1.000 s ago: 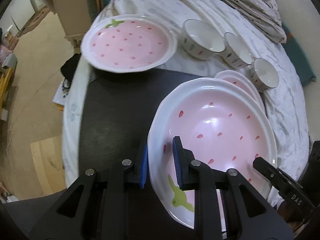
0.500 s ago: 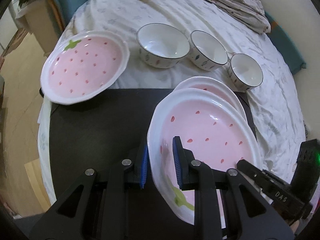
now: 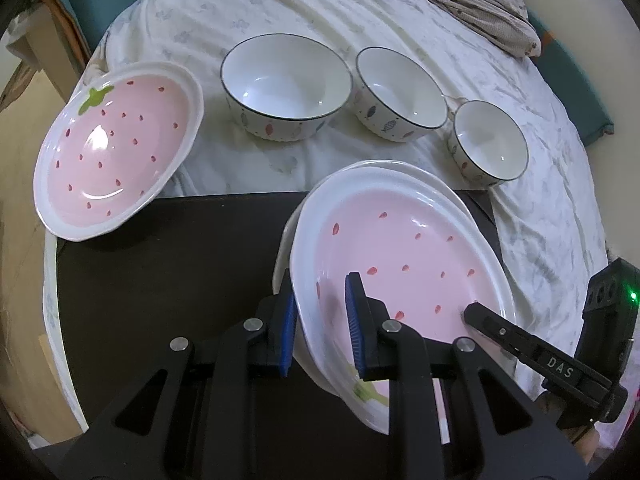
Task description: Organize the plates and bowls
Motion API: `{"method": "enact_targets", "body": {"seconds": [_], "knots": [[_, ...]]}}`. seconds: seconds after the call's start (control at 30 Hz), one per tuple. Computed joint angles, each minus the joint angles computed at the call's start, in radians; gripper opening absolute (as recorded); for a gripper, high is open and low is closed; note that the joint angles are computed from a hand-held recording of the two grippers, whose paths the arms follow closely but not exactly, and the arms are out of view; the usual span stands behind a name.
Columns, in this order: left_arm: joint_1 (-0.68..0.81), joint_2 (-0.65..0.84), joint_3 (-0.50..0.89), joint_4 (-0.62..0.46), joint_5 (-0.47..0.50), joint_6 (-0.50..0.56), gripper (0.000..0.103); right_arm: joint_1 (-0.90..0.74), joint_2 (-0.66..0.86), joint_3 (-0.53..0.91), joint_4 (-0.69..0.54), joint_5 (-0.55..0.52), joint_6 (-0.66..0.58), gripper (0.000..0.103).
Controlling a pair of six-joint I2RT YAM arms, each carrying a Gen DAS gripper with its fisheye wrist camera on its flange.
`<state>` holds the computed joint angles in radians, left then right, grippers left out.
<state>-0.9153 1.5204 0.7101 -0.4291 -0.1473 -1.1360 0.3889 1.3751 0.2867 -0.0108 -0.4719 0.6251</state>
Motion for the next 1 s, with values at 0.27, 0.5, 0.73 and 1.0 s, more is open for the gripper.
{"method": "enact_targets", "body": {"seconds": [0.27,0.5,0.73,1.0], "knots": [[-0.003,0.081,0.026,-0.038,-0.029,0.035,0.019,0.036,0.084,0.038,0.044,0.005,0.016,0.021],[0.000,0.115,0.016,-0.022,-0.002,0.030,0.020,0.030,0.136,0.055,0.051,0.014,0.023,0.021],[0.000,0.131,-0.010,0.032,0.018,0.038,0.025,0.048,0.148,0.074,0.033,0.038,0.027,0.021],[0.016,0.108,-0.045,0.067,0.041,0.041,0.025,0.044,0.116,0.118,-0.105,0.053,-0.005,0.020]]}}
